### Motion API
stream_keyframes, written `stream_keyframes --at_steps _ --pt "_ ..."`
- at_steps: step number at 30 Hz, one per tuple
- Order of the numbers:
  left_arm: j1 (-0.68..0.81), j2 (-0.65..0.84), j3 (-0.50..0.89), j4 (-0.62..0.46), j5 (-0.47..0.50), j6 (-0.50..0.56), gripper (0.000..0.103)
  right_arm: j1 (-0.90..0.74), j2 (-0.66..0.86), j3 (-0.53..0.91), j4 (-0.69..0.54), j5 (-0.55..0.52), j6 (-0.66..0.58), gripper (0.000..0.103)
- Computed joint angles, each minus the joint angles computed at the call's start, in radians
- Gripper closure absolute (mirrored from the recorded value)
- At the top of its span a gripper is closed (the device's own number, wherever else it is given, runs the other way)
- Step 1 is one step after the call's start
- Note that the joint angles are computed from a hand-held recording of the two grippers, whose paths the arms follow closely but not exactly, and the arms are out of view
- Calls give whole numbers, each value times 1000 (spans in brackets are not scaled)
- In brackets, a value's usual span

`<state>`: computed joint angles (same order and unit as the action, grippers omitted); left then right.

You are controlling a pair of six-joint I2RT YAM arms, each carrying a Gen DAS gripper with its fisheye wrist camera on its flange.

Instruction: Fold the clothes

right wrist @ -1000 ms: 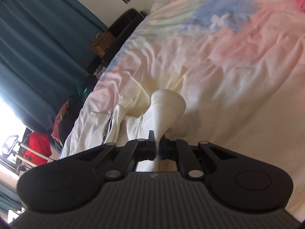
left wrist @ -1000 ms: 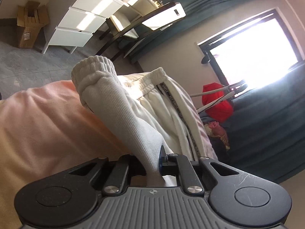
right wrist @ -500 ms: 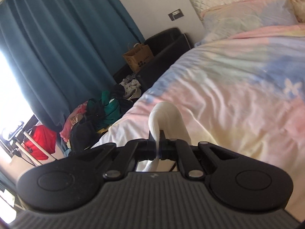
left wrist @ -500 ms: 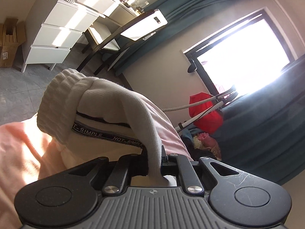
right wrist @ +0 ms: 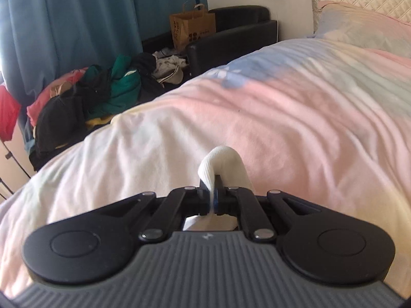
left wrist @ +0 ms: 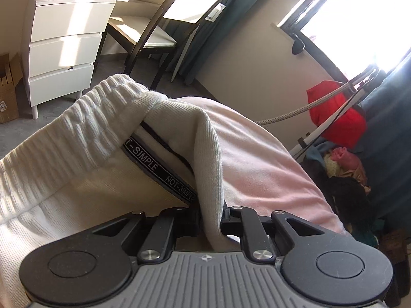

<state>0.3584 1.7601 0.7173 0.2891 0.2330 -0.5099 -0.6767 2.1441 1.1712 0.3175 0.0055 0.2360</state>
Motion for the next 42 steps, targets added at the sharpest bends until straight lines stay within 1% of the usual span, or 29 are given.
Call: stream_keyframes --at_steps 1,2,3,4,5,6,8,9,11,13,15,17,19,21,23,24,26,27,28,29,31,32,33,34,35,36,38,39,42 --pt "1 4 0 2 0 1 87 1 10 -1 15 -12 0 92" --pt "3 4 -5 8 5 2 86 -6 8 -9 30 -44 6 84" --pt "13 -8 -18 15 25 6 80 -22 1 -13 26 -102 10 71" --pt "29 -27 -31 10 51 16 76 -41 -7 -10 8 -173 12 62" --pt "45 -47 -44 4 78 27 65 -60 -26 -22 3 -226 16 42" --pt "60 -72 -62 0 97 36 50 -78 -56 -46 7 -264 24 28" --pt "91 -153 -120 -4 111 52 32 -119 -133 -131 52 -325 45 22" --pt "116 -209 -158 -14 128 63 29 -146 -173 -171 62 -366 57 20" --pt "174 -302 -212 -59 189 92 26 -216 -255 -245 40 -467 68 20" --pt "234 -376 -235 -169 240 123 26 -291 -323 -294 -24 -565 41 19" --pt "339 -483 -276 -301 309 144 26 -374 -374 -331 -101 -670 -10 20" --pt "471 -556 -313 -415 412 135 26 -457 -411 -357 -189 -761 -56 19" --pt "579 -545 -326 -493 524 196 26 -552 -422 -383 -277 -871 -118 19" --pt "664 -504 -329 -562 591 281 26 -625 -416 -414 -326 -937 -160 18" --pt "678 -446 -344 -544 575 301 26 -673 -375 -424 -379 -976 -172 18" --pt "665 -405 -351 -510 571 288 27 -690 -344 -422 -410 -988 -179 18" --pt "636 -332 -379 -379 564 228 31 -695 -265 -415 -453 -988 -195 19" --pt "616 -304 -400 -283 560 180 31 -687 -236 -420 -441 -988 -200 22" --pt "596 -273 -419 -186 555 133 31 -674 -219 -433 -396 -986 -193 22" --pt "572 -241 -430 -95 550 88 31 -656 -208 -447 -333 -982 -174 21" --pt "506 -188 -431 52 499 9 39 -615 -193 -473 -177 -974 -84 22" --pt "470 -173 -427 101 458 -21 40 -591 -185 -484 -88 -961 -17 26" --pt "434 -162 -422 141 414 -48 46 -567 -176 -491 -13 -935 42 37" --pt "402 -160 -419 172 372 -72 51 -540 -165 -488 43 -892 97 41" --pt "374 -169 -416 183 334 -86 63 -514 -155 -480 78 -843 139 53" --pt "350 -188 -409 179 299 -94 77 -492 -150 -472 100 -797 167 69" --pt "324 -251 -402 146 261 -118 84 -470 -153 -469 137 -751 217 80" --pt "337 -299 -397 90 270 -128 86 -468 -170 -483 157 -742 233 84" --pt "408 -428 -370 -86 324 -125 89 -511 -247 -568 244 -785 301 88"
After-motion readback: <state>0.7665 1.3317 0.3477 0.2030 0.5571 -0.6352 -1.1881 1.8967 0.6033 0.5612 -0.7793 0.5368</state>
